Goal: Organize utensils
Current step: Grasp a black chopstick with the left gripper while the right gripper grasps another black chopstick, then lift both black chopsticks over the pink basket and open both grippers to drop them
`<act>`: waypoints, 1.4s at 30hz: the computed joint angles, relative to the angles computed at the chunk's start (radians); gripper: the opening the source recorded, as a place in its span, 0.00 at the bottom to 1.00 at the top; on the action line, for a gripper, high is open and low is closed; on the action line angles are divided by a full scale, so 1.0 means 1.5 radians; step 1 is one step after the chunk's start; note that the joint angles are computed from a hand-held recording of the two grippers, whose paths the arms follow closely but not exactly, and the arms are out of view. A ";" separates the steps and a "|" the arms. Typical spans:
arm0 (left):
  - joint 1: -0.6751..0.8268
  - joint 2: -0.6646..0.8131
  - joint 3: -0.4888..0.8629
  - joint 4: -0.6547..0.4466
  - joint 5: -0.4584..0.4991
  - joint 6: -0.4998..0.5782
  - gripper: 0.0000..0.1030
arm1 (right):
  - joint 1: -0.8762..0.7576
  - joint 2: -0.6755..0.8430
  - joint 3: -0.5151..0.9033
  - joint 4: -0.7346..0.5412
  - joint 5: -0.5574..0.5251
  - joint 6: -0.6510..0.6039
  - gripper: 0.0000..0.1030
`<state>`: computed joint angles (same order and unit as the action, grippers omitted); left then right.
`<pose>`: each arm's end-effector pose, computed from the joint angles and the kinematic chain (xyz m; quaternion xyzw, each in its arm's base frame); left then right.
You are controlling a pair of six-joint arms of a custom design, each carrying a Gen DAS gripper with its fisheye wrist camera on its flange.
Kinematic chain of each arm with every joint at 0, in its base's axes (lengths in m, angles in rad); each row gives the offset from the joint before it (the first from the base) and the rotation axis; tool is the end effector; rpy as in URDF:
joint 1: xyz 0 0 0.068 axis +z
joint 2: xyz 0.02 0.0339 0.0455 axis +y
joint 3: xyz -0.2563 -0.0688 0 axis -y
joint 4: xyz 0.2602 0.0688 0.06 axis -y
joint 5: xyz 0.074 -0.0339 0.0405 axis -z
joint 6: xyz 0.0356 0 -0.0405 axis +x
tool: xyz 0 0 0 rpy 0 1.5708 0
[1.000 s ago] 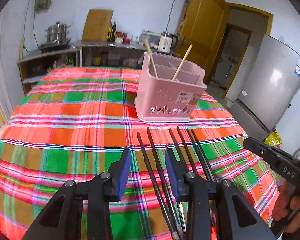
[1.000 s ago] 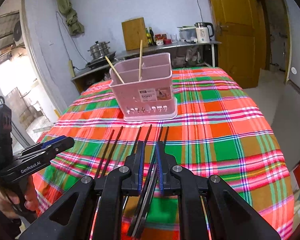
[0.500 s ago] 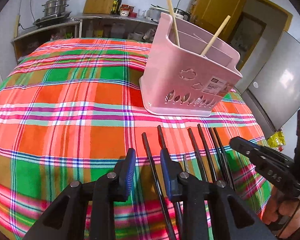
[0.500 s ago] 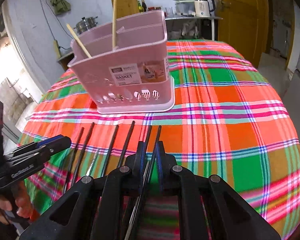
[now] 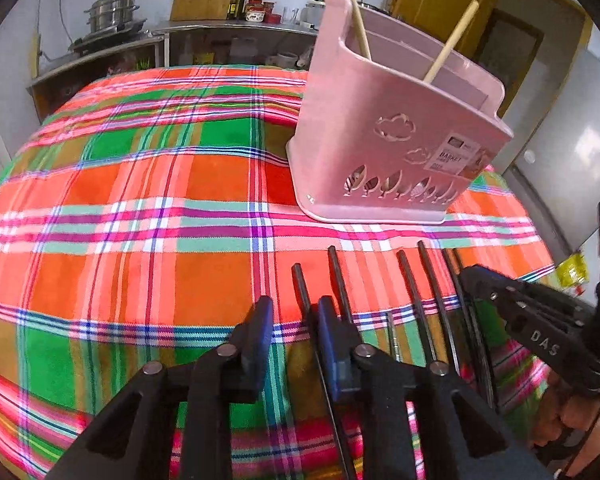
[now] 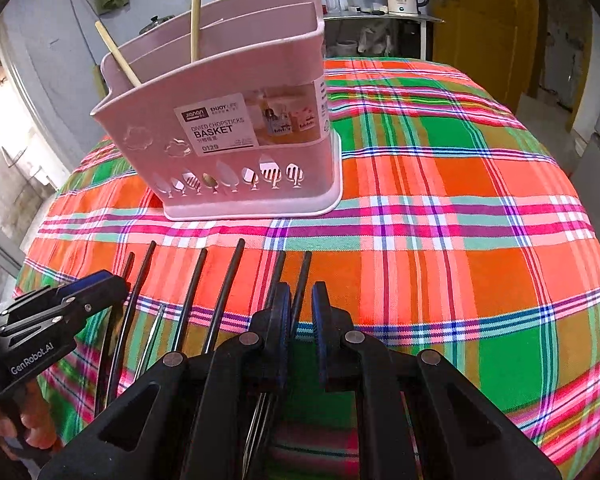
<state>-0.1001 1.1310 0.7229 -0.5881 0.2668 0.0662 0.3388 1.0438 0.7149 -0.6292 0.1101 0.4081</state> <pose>0.2303 -0.0326 0.2063 0.1165 0.9441 -0.1323 0.2786 0.2084 0.0693 0.2183 0.0496 0.9509 0.0610 0.2995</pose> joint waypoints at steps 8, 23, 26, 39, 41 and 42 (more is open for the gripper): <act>-0.053 0.018 0.022 -0.007 -0.074 -0.005 0.08 | 0.005 0.046 0.032 -0.007 0.016 -0.005 0.06; 0.031 -0.050 0.128 -0.143 0.038 0.048 0.04 | 0.005 -0.050 0.102 -0.093 0.013 -0.024 0.05; 0.052 -0.076 0.177 -0.185 0.063 0.063 0.04 | 0.013 -0.070 0.136 -0.120 0.028 -0.028 0.04; 0.098 -0.103 0.330 -0.276 0.128 0.088 0.04 | 0.074 -0.131 0.281 -0.208 0.126 -0.030 0.04; 0.097 -0.102 0.343 -0.281 0.129 0.087 0.04 | 0.082 -0.136 0.290 -0.215 0.137 -0.030 0.04; 0.097 -0.101 0.349 -0.283 0.130 0.086 0.04 | 0.087 -0.137 0.294 -0.217 0.142 -0.028 0.04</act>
<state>0.0450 0.9789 1.2458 -1.0122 0.4616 0.1956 0.4697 0.8385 1.1553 -0.9543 0.3224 0.3659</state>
